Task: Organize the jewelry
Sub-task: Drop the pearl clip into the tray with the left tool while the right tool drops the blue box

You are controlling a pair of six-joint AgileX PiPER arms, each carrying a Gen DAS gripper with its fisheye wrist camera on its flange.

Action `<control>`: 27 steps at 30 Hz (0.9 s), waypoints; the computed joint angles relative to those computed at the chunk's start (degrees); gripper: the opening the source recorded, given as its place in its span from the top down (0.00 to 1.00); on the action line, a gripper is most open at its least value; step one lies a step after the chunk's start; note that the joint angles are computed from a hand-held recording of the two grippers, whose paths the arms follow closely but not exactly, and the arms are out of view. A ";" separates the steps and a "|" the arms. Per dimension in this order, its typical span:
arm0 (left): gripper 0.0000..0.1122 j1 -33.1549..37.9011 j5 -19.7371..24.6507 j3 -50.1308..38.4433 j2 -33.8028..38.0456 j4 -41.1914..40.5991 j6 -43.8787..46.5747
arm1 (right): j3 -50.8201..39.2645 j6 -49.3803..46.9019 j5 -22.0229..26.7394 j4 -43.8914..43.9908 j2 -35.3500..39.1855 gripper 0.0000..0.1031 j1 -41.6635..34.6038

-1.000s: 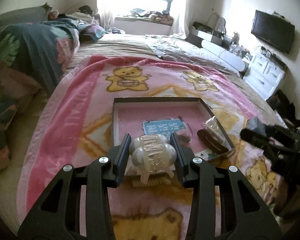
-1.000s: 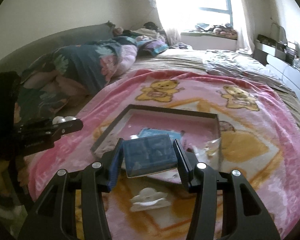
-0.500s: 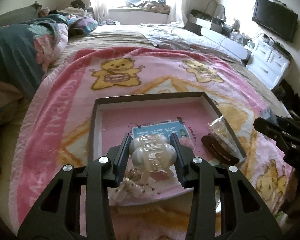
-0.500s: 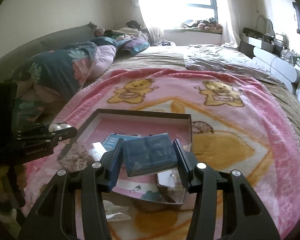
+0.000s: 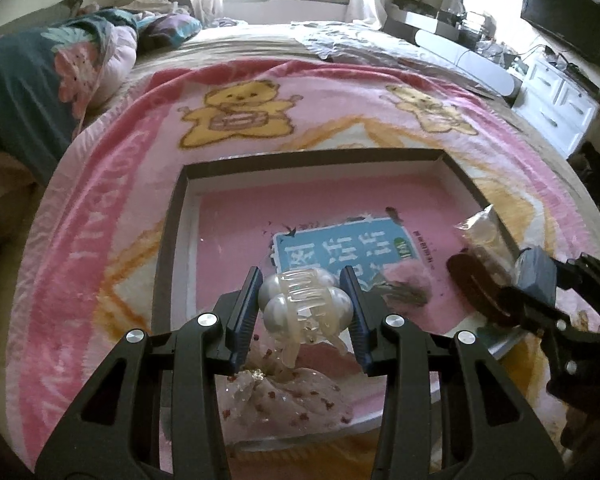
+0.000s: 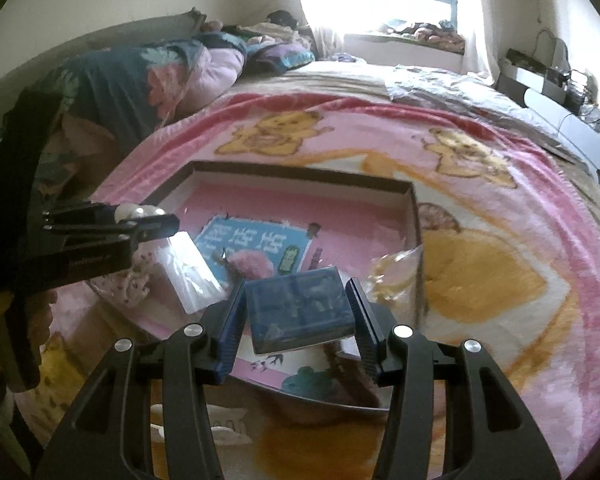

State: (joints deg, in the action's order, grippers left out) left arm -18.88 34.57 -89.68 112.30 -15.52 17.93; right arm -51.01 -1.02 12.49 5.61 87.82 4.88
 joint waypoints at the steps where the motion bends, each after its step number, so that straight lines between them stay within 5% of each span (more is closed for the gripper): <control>1: 0.71 0.00 0.13 -0.33 0.40 0.21 -0.27 | -0.24 -1.08 0.07 0.82 0.47 0.54 0.20; 15: 0.71 0.90 0.64 -2.51 3.32 1.84 -3.44 | -1.88 -2.25 -0.82 1.14 4.16 0.54 3.25; 23: 0.71 1.91 1.41 -2.91 3.68 1.13 -3.27 | -2.96 5.03 -0.49 -5.09 6.10 0.53 5.00; 27: 0.71 1.91 1.32 -2.96 3.75 1.22 -3.30 | -2.52 -0.66 -0.41 1.20 5.46 0.47 4.36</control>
